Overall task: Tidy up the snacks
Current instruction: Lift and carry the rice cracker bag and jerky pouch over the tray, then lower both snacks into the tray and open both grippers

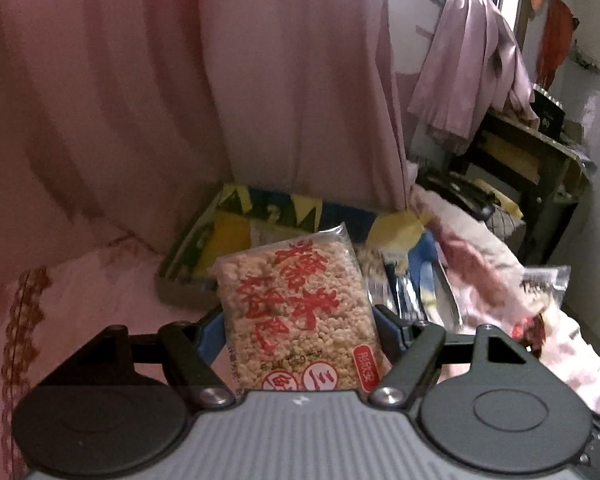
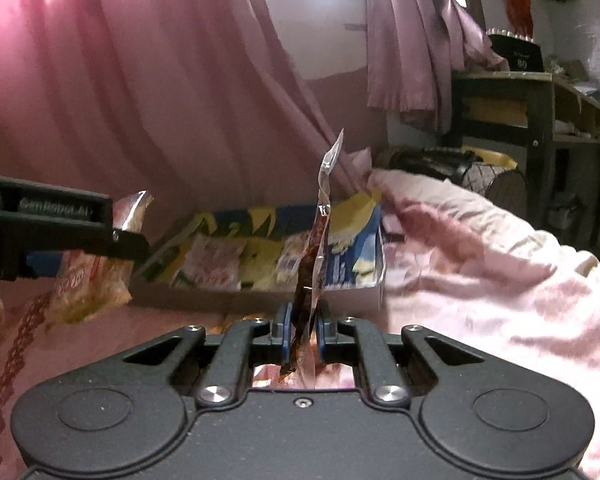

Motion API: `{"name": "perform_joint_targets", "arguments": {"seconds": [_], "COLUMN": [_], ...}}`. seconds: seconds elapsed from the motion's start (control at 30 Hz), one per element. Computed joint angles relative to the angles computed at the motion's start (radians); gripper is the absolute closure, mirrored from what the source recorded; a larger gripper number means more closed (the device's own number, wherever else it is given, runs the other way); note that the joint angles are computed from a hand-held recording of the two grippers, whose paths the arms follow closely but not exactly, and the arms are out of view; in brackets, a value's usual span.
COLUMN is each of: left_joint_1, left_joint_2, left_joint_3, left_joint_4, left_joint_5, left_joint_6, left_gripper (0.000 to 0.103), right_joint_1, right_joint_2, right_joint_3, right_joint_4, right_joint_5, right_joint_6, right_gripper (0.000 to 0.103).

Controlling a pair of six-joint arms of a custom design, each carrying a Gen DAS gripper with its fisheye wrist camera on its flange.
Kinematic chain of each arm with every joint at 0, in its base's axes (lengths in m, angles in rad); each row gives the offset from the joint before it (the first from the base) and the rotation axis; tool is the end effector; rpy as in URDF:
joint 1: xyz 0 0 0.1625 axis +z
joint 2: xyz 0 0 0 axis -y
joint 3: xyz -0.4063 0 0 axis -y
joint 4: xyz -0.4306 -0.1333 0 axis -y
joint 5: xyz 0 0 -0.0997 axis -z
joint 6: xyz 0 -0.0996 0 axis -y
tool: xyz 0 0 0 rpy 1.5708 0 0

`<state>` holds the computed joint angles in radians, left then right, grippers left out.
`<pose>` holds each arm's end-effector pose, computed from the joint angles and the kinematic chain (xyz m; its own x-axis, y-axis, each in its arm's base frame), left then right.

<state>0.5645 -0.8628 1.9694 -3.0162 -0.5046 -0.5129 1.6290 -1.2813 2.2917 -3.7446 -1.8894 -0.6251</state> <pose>-0.3611 -0.4896 0.0738 -0.8305 -0.0273 -0.5563 0.4468 0.5637 -0.6947 0.1293 -0.4645 0.2412 -0.7689 -0.0434 0.6379 -0.5833 0.4564 -0.6719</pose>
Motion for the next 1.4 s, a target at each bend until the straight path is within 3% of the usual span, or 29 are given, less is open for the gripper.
{"name": "perform_joint_targets", "arguments": {"seconds": [0.27, 0.77, 1.1, 1.4], "left_joint_1": [0.067, 0.187, 0.226, 0.241], "left_joint_2": [0.098, 0.237, 0.304, 0.323], "left_joint_3": [-0.135, -0.324, -0.412, -0.443], "left_joint_4": [-0.135, -0.198, -0.158, -0.100], "left_joint_5": [0.010, -0.038, -0.062, -0.123], "left_joint_6": [0.141, 0.251, 0.282, 0.303], "left_gripper": [0.025, 0.025, 0.025, 0.025], "right_joint_1": [-0.039, -0.090, -0.100, -0.104], "right_joint_2": [0.070, 0.240, 0.318, 0.318], "right_joint_3": [-0.114, -0.348, -0.462, -0.500], "right_joint_4": [0.011, 0.015, 0.060, 0.210], "right_joint_5": [0.038, 0.108, 0.157, 0.096], "right_joint_6": [0.005, -0.046, -0.053, -0.038], "right_gripper": [0.090, 0.090, 0.090, 0.090]}}
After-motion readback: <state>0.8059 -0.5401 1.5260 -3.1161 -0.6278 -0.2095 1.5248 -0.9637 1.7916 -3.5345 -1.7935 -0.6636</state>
